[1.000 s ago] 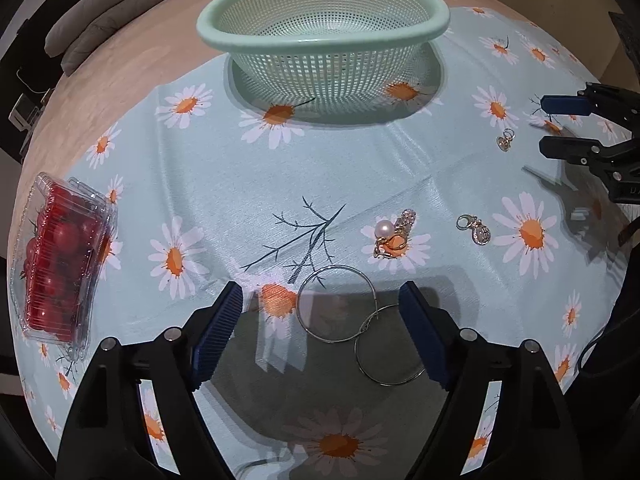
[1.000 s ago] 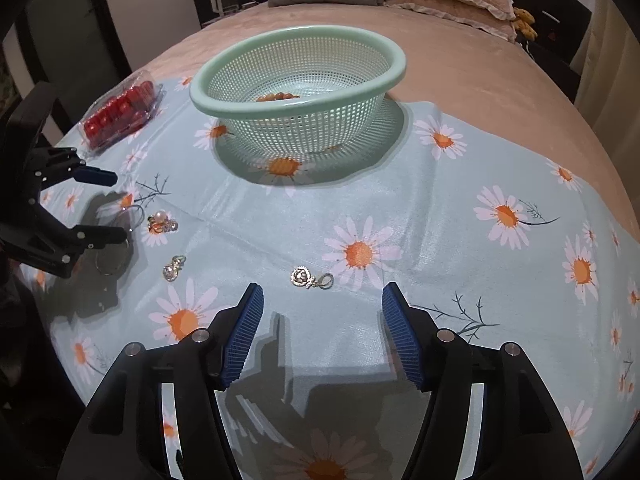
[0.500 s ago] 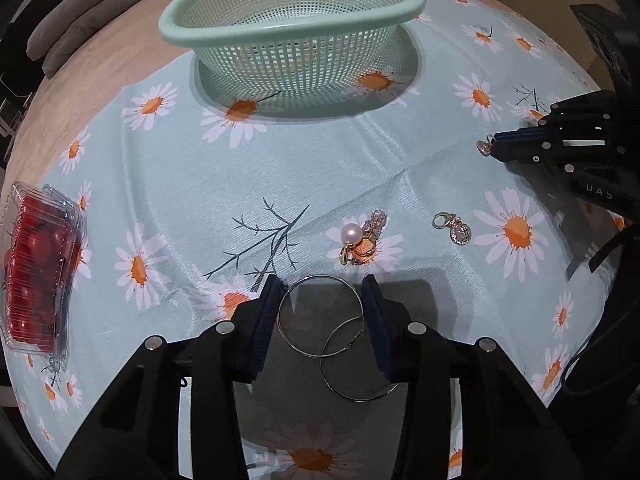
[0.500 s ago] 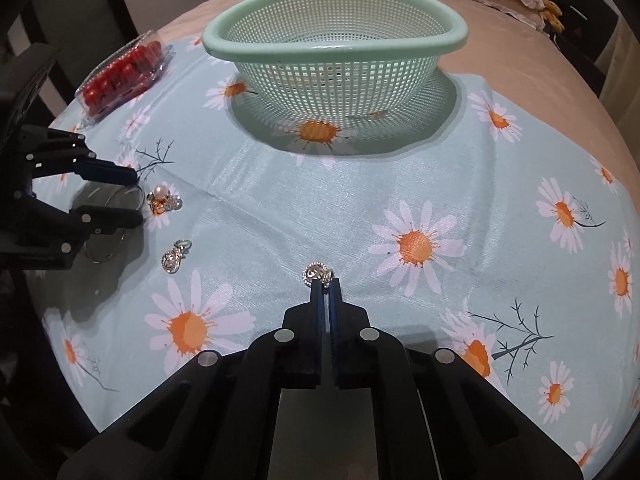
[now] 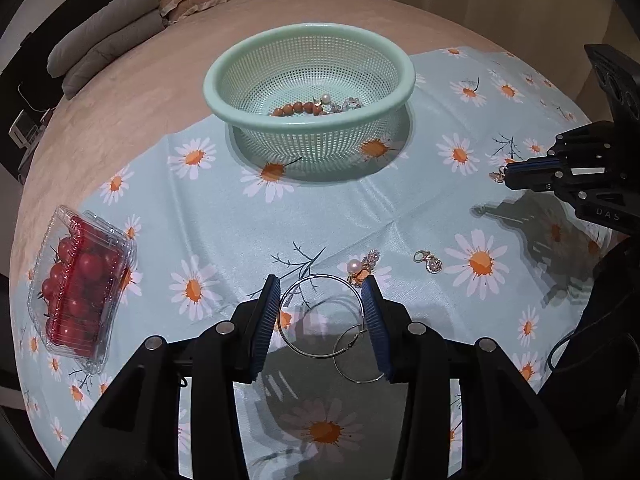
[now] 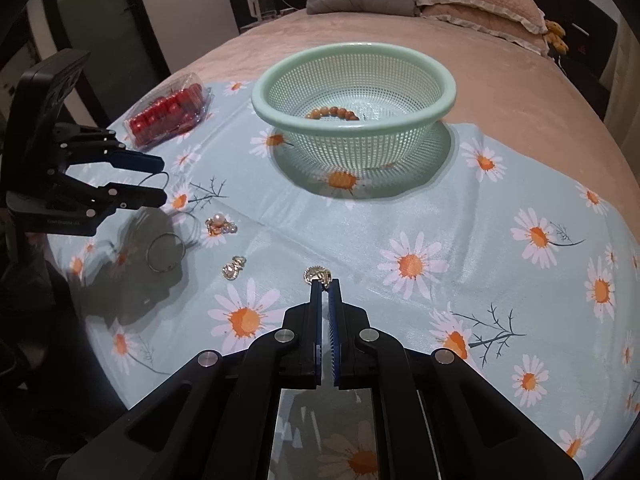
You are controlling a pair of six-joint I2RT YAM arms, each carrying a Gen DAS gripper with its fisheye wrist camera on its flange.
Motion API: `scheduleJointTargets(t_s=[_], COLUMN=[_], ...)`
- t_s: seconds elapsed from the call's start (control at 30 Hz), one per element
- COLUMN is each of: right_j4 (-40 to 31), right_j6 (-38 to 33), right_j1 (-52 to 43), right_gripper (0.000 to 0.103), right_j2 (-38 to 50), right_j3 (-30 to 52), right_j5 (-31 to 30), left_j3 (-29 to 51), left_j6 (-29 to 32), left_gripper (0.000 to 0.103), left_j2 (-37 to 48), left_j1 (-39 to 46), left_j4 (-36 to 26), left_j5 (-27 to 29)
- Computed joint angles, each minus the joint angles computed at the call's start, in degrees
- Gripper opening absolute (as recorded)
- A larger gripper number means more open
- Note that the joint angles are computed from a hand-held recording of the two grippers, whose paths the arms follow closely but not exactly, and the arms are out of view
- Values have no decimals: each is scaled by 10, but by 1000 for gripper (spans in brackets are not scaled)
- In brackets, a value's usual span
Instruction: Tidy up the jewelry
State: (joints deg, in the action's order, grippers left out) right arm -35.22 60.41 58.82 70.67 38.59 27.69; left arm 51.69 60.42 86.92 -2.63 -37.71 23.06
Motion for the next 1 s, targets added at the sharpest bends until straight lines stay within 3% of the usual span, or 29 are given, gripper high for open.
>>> scheduleJointTargets(t_s=[0.27, 0.47, 0.77, 1.0], right_j4=[-52, -80, -35, 17], right_j6=[-39, -138, -275, -341], right_j1=[-15, -92, -211, -277], right_gripper=[3, 3, 4, 4], right_j2=[-44, -57, -24, 23], right_j3=[39, 86, 139, 157], right_j5=[29, 16, -29, -70], left_j3=[53, 132, 257, 305], left_j6=[-27, -61, -125, -149], left_gripper=[43, 43, 43, 43], left_j2=[28, 57, 130, 186], left_j1=[-29, -61, -126, -165], left_j4=[-17, -41, -54, -47], left_j5=[-11, -1, 1, -8])
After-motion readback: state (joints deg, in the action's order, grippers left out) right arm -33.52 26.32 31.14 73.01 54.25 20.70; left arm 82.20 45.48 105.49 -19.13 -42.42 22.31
